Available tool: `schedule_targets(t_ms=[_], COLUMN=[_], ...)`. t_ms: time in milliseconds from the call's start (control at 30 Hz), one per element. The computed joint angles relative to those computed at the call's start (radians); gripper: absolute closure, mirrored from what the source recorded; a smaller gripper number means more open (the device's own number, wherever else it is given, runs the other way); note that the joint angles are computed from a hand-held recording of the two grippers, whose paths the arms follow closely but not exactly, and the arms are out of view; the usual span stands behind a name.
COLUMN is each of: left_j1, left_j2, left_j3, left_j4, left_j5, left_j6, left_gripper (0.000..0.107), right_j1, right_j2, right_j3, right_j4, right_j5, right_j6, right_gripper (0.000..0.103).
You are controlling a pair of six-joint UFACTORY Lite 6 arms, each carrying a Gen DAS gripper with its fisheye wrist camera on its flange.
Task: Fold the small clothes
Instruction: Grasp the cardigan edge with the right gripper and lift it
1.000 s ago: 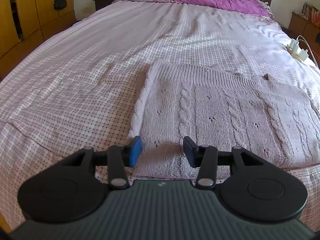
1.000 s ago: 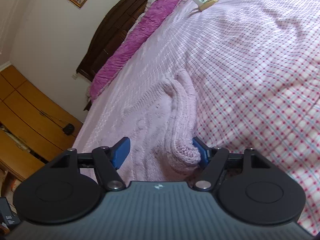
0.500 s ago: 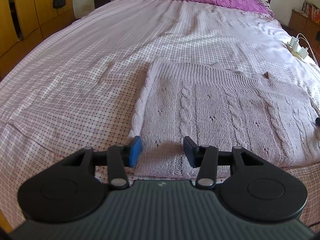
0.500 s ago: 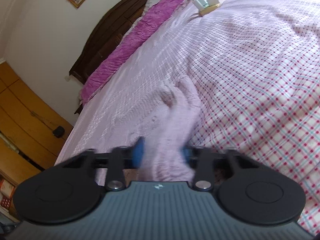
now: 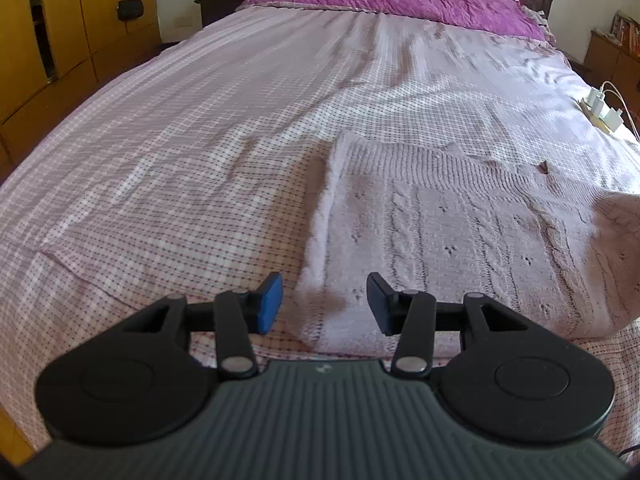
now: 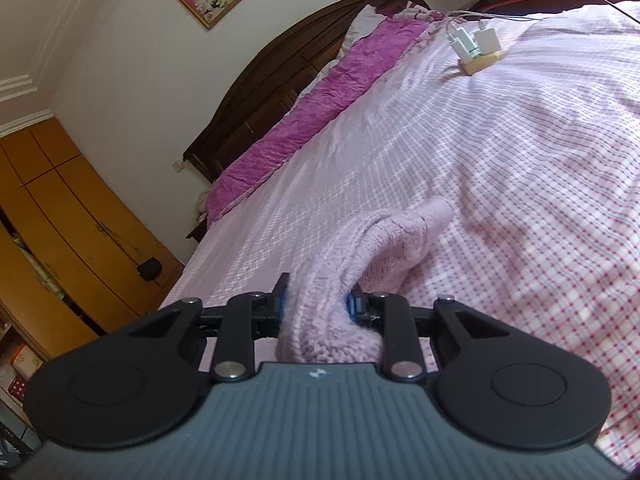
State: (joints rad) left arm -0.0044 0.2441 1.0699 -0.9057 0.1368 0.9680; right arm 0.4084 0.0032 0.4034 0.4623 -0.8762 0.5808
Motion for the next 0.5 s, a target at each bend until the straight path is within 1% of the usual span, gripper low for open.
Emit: schedule_targets(t_ms=[167,367,500], left_j1=[0.036,0.087,0.124], left_j2=[0.009,0.012,0.011], left_j3=[0.008,0.026,0.038], left_j4=[-0.011,-0.056,-0.110], left_j5=[0.009,0.024,0.039], left_j6=[0.022,0.094,0.164], left_gripper=[0.059,0.059,0.059], right_j1=[0.050,0.161,0.249], right_j2=[-0.026,-0.028,0.013], right_j3=[0.049,0.156,0.261], right_j4=[0.042,0.172,0.262], right_j5=[0.029,0.060,0.052], right_j6=[-0.059,-0.222,-0.329], right_gripper=[0.074,0.075,0.075])
